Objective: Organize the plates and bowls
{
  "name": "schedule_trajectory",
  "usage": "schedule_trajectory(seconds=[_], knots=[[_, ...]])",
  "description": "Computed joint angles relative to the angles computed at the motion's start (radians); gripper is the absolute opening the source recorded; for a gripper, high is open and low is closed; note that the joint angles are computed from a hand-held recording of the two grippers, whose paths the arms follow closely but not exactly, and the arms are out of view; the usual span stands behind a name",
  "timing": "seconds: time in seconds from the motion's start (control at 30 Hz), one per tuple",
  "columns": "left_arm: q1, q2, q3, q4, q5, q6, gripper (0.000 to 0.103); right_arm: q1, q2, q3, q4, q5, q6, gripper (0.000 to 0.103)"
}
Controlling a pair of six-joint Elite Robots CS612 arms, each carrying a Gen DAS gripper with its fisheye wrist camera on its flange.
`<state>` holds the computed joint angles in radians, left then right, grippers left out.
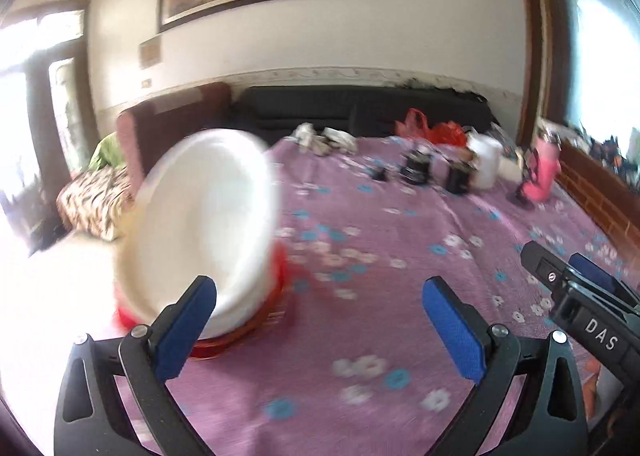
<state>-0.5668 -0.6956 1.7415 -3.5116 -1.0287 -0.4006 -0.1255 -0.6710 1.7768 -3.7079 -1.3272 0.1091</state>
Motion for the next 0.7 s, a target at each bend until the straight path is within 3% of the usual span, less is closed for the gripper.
schedule_trajectory(seconds=[0.13, 0.27, 0.37, 0.47, 0.53, 0.6, 0.7], knots=[[0.027, -0.058, 0.09, 0.025, 0.049, -0.066, 0.103, 0.039, -0.015, 0.037, -0.106, 0.055, -0.002, 0.087], [0.048, -0.091, 0.164, 0.053, 0.135, -0.146, 0.103, 0.082, -0.02, 0.053, -0.144, 0.095, -0.019, 0.088], [0.07, -0.105, 0.192, 0.099, 0.194, -0.21, 0.103, 0.122, -0.023, 0.014, -0.086, 0.053, -0.073, 0.088], [0.1, -0.116, 0.207, 0.111, 0.164, -0.268, 0.103, 0.138, -0.015, -0.066, 0.008, 0.053, -0.037, 0.088], [0.112, -0.121, 0.211, 0.12, 0.152, -0.294, 0.103, 0.134, -0.01, -0.139, 0.172, 0.15, -0.03, 0.088], [0.119, -0.125, 0.22, 0.118, 0.153, -0.302, 0.103, 0.133, 0.001, -0.191, 0.26, 0.215, -0.013, 0.088], [0.126, -0.13, 0.225, 0.121, 0.162, -0.299, 0.103, 0.147, 0.011, -0.25, 0.365, 0.214, -0.042, 0.088]])
